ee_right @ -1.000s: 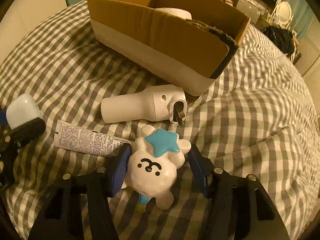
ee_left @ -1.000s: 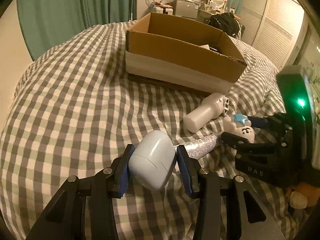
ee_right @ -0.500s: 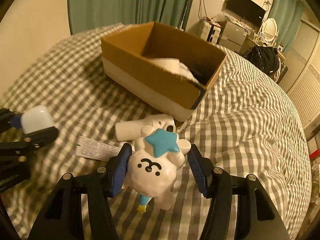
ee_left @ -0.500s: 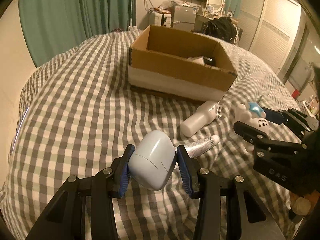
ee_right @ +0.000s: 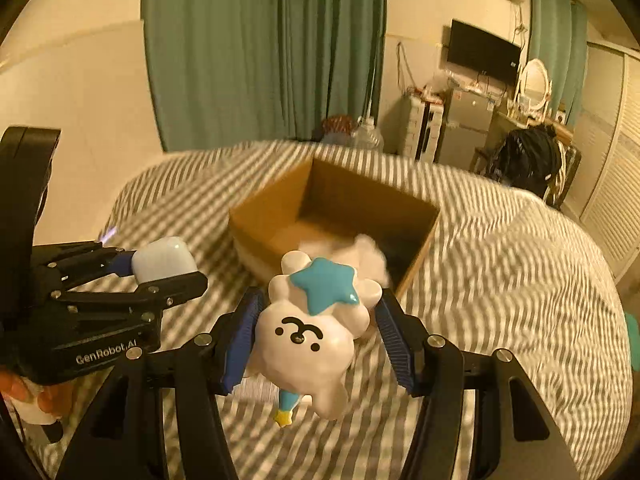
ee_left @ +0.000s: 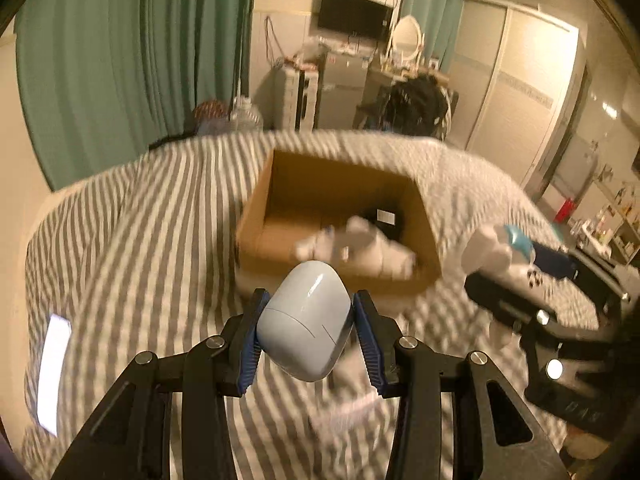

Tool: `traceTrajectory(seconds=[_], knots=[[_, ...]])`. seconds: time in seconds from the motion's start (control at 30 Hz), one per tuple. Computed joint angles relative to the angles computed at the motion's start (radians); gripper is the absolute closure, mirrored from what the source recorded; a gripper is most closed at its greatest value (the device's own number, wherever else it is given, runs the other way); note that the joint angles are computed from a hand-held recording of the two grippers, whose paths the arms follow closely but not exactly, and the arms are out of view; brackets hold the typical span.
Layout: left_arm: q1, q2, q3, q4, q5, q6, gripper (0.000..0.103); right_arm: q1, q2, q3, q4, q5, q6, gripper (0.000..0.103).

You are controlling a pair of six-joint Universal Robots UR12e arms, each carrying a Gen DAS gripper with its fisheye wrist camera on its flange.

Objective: Organize objects
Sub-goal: 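Carry case and figurine into the box and open both tools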

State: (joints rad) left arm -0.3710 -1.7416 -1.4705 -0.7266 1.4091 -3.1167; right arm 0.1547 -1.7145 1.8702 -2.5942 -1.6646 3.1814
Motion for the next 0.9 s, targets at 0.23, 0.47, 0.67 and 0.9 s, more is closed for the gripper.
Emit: traceTrajectory(seconds=[0.23, 0.47, 0.67, 0.9], knots=[[-0.003, -0.126, 0.180, -0.004, 0.010, -0.027, 0.059, -0.029, 0.071, -0.090, -0.060, 0.020, 0.003, 0.046], [-0.006, -0.268, 0.364, -0.012, 0.009, -0.058, 0.059, -0.081, 0.168, -0.206, -0.100, 0.087, 0.069, 0.046], [0.003, -0.328, 0.385, -0.040, -0.016, 0.037, 0.059, -0.110, 0.260, -0.273, -0.115, 0.113, 0.133, 0.046], [-0.015, -0.339, 0.349, -0.044, 0.017, 0.132, 0.059, -0.150, 0.303, -0.244, -0.064, 0.196, 0.209, 0.045]])
